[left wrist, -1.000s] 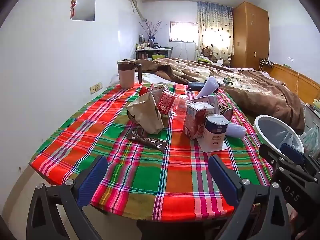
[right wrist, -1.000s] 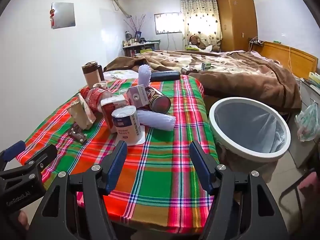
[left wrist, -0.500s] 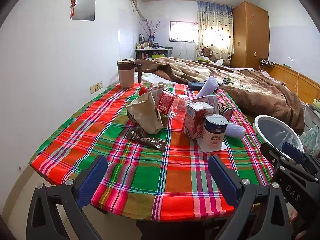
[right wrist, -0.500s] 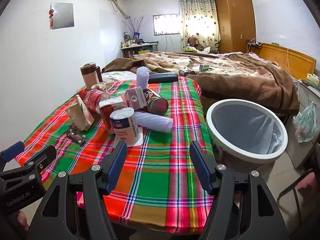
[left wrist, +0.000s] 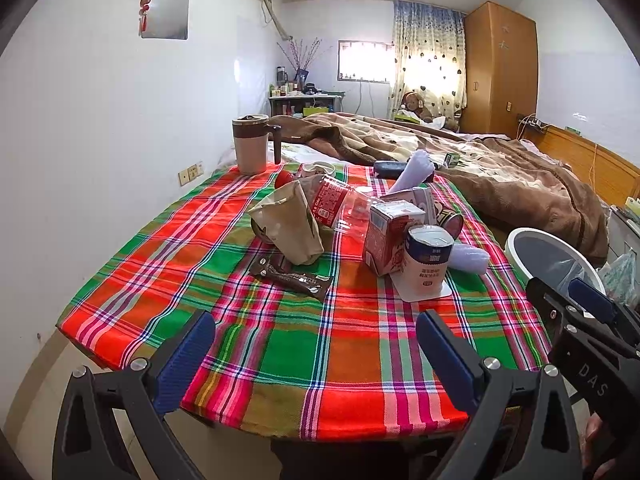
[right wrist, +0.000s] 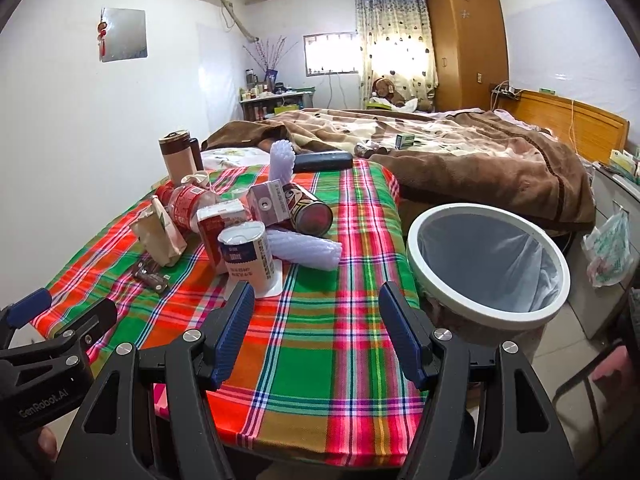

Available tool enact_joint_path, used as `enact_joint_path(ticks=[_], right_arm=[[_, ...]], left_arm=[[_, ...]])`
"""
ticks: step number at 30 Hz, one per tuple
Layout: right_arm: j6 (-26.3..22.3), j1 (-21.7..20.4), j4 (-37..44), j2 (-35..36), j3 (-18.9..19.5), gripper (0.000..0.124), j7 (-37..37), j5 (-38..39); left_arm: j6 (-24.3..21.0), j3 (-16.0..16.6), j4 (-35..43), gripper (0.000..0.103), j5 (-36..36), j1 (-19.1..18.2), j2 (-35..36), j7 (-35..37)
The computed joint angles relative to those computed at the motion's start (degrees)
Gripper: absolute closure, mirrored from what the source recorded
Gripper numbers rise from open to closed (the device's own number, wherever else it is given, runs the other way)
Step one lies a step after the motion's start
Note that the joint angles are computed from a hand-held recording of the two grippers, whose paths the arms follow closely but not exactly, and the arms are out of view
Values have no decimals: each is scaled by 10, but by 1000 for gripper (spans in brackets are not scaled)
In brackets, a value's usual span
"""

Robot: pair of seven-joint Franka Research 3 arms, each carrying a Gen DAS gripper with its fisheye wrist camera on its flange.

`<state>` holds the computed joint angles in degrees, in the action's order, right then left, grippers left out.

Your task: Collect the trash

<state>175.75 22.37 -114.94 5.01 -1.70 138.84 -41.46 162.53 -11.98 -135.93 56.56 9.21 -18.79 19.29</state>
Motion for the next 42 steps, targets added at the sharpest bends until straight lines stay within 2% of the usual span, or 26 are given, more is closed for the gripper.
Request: enact_joint_path(ticks=[24,42], right_arm=[[-1,-1,5,-1,-2,58,39,-45],[-1,-3,4,-1,0,58,38,-45]], left_arm=[[2,0,-6,1,8,-2,0,-13],[2,1,-7,1,1,-3,0,-9]])
